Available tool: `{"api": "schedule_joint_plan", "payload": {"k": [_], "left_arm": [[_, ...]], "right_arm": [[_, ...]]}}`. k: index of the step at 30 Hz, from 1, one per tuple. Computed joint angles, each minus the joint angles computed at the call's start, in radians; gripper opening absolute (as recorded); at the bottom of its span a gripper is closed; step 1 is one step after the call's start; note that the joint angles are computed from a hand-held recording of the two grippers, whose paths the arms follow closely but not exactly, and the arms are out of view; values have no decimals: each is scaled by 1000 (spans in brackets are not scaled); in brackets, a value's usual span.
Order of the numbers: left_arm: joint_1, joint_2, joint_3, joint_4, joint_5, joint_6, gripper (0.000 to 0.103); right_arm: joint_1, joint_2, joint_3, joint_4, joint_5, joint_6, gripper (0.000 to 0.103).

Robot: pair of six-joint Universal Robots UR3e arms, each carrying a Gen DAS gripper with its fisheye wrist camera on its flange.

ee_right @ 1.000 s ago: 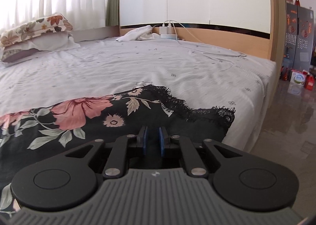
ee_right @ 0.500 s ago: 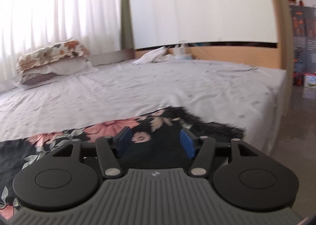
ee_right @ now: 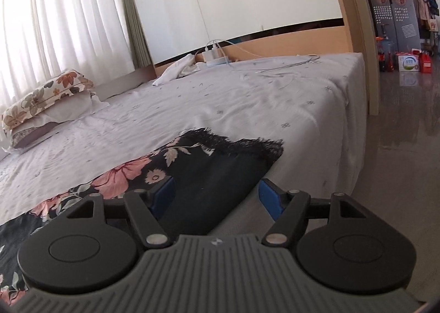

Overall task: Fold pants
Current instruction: 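Hold the waistband with the left tool while the right tool releases the hem, then grasp the lace hem with the right tool and lift it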

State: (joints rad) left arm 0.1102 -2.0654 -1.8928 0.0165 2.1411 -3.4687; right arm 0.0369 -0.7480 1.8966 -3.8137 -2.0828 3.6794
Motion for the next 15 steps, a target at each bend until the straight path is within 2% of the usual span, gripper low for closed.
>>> {"api": "schedule_joint_plan", "payload": {"k": [6,10,12,15], "left_arm": [[0,0,1,-1,1,-1,12],[-8,-13,10,1,19,6,12],[-11,-17,13,2,24,10,12],[-12,-20,12,7,26,16,12]], "right_arm": [[24,39,-77,19,20,-69,83],[24,53,-64,-60,124,-164,84],[43,55,-82,-24,85,-160,84],[58,59,-92,11,-5,-79,84]]}}
